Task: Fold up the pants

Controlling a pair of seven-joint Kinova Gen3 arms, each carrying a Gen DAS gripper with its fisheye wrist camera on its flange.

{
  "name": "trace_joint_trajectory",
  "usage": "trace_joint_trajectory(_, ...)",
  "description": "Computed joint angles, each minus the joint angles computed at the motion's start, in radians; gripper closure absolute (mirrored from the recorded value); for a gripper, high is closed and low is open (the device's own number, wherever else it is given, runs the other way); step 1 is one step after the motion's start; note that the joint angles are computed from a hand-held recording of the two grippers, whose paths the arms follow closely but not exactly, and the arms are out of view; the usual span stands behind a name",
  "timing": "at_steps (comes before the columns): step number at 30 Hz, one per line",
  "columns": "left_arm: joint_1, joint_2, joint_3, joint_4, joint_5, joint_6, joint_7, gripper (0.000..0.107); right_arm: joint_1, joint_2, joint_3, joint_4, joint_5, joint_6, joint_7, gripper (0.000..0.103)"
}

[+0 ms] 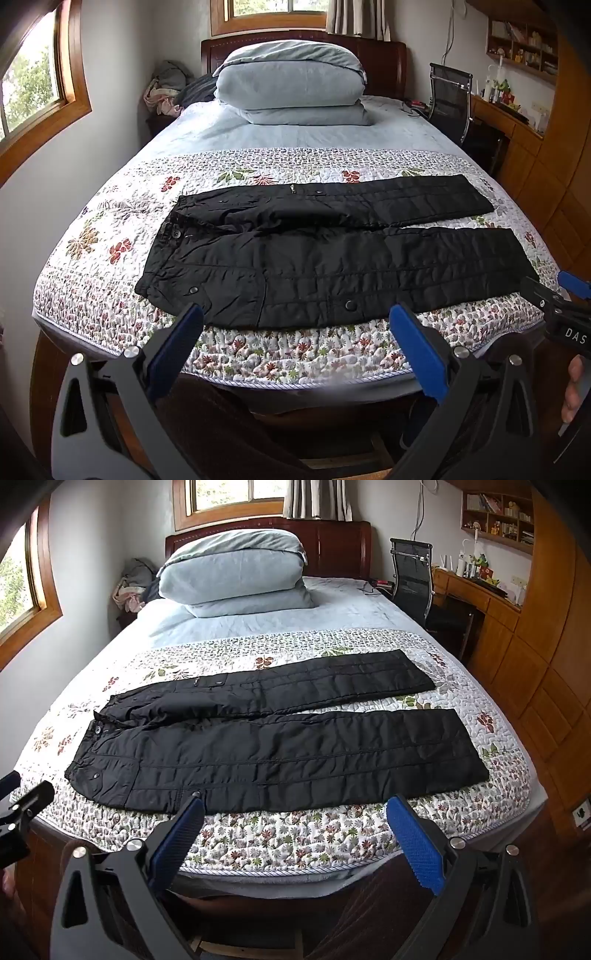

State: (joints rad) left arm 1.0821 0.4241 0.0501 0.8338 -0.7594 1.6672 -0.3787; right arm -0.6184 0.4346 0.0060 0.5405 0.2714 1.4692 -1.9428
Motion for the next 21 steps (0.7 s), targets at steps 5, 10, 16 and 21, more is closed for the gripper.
trace_joint_trajectory(5,-0.002,0.000,0.000,-0.003,0.006,0.001,-0.001,0.007,0.000,-0.004,-0.001,0.008,0.001,-0.006,-0.002,0.003)
trace_joint_trajectory(10,-0.002,0.001,-0.001,-0.003,0.005,0.000,-0.002,0.007,0.003,-0.008,-0.001,0.016,-0.001,-0.013,-0.002,0.003)
trace_joint_trajectory(16,-0.002,0.001,-0.001,-0.003,0.005,0.000,-0.002,0.007,0.003,-0.006,-0.002,0.008,0.001,-0.011,0.003,0.003)
trace_joint_trajectory(21,-0.001,0.001,-0.001,-0.004,0.003,-0.001,-0.002,0.007,0.002,-0.005,-0.003,0.014,0.001,-0.016,-0.001,0.003)
